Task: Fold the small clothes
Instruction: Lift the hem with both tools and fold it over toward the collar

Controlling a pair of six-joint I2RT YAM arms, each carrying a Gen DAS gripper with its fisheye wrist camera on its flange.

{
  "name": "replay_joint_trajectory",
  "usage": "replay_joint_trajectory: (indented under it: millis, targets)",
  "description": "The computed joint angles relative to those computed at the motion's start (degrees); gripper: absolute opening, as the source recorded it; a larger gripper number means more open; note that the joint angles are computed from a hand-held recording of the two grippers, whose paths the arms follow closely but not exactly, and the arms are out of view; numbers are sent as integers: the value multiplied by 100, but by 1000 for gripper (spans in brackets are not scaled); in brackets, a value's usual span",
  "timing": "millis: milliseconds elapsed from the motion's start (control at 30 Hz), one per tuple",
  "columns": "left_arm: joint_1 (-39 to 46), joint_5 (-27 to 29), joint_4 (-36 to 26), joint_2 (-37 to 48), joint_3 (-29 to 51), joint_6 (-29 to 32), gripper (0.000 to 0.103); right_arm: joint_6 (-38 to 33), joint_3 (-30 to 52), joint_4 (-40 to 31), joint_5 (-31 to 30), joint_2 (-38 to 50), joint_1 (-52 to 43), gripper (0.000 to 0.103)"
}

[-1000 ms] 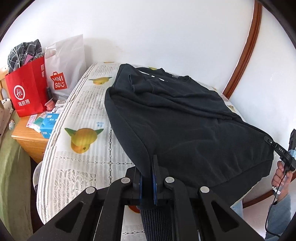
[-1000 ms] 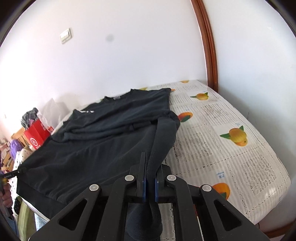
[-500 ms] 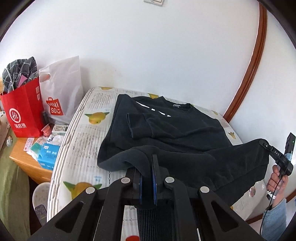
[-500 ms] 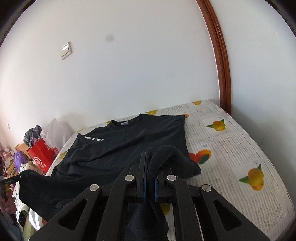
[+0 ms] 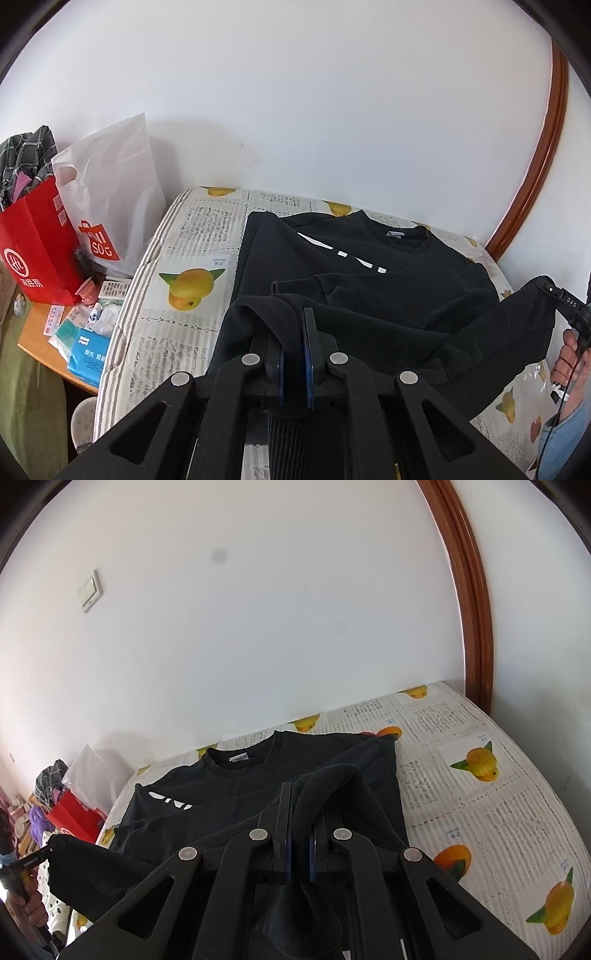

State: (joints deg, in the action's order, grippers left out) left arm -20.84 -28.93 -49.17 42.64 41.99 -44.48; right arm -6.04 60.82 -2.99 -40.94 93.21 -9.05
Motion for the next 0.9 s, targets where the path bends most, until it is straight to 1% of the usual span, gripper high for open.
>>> replay_joint_trajectory:
  millis: [67,167,333,500,533,600,667,767,800,833,900]
  targets:
    - [471,301,402,182,-164,260,8,23,273,33,197,318,159,6]
    - [915,560,779,519,-310,486,8,5,634,88,513,767,340,6]
    - [1412,971,1299,883,-568,769,8,21,1233,27,906,1528,532,6]
    - [1570,1154,1503,1022,-665,906,8,-18,1678,-155,1195,2119,628,6]
    - [1576,1168,1514,1033,-675,915,8,3,1693,-94,1165,2188,624,6]
    - [1548,1147,1518,1067,-683,921,8,-13,1783,-218,1232,2298,628,6]
    - [1455,1043,1462,1066,-682,883,11,-106,1659,-156,1350,2249,623,7]
    - [1379,1010,1340,995,-676,820,13,-337,1274,-29,1476,1979,592,19]
    - [1364,1023,1278,957,-672,783,13,-484,1157,-54,1519,1870,582,30]
    - [1352,1045,1225,918,-671,738,13,-662,1040,-85,1532,1757,567,34]
    - [1280,1051,1043,825,-648,607,16,-951,638,22,1543,1455,498,36]
